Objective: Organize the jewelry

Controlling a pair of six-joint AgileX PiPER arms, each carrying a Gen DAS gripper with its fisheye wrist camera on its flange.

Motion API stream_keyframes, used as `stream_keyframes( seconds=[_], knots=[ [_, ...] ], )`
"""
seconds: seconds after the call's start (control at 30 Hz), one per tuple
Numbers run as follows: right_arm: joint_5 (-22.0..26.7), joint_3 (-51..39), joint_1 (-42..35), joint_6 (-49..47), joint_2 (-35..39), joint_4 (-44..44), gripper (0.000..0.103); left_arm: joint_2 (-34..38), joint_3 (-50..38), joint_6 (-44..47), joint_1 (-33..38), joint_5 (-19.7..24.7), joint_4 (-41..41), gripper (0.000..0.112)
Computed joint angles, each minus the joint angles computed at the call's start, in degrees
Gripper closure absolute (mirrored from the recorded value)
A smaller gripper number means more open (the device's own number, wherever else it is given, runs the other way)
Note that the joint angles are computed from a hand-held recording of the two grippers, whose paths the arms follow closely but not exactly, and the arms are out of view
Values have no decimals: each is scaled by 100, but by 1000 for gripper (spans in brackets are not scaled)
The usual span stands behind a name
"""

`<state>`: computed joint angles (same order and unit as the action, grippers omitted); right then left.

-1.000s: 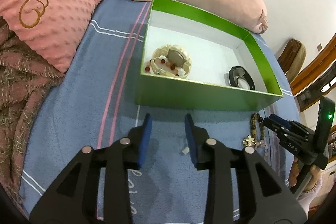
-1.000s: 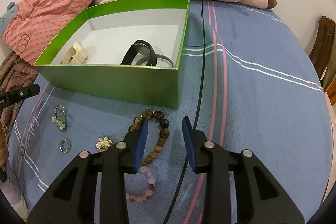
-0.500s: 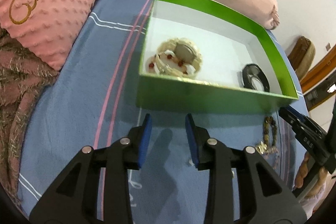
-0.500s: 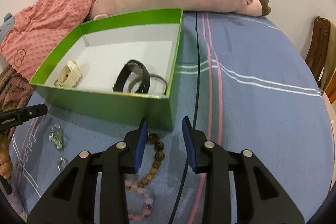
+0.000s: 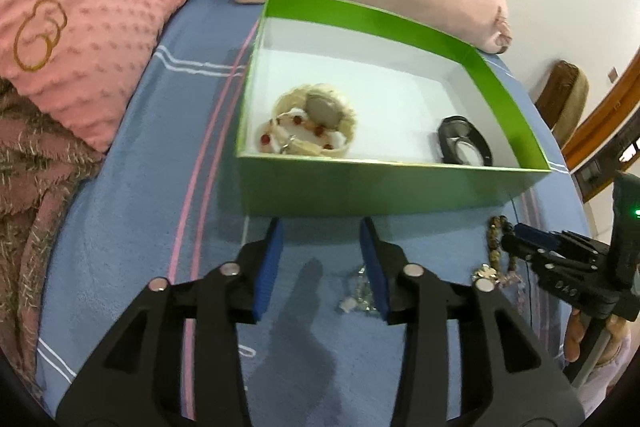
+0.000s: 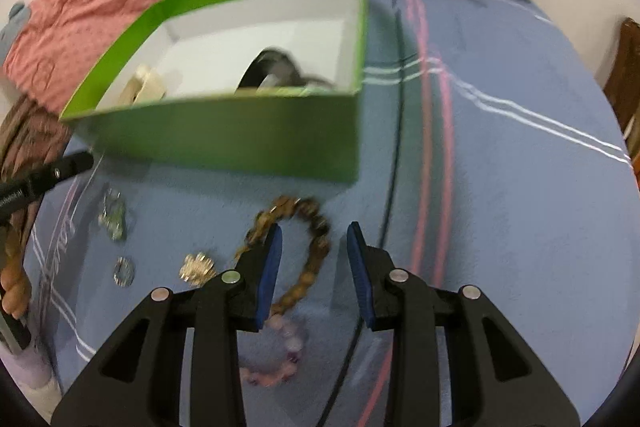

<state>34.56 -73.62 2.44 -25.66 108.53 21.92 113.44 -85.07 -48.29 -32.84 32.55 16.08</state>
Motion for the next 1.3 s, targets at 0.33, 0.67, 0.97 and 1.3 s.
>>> stream_keyframes(
  seconds=[0.33, 0.67, 0.97, 1.3],
  knots=[
    [503, 426, -248, -2313, -376, 2200, 93, -16, -36, 147, -120, 8, -35, 68],
    [571, 1024, -572, -4147, -1063, 4118, 93, 152, -244, 267, -243, 272, -3, 67],
    [77, 927, -405, -3576, -918, 3490, 93, 322, -458, 427, -281, 573, -73, 67],
    [-64, 820, -235, -3055, -754, 2963, 93, 651, -796, 899, -293, 826, -506, 102]
  ],
)
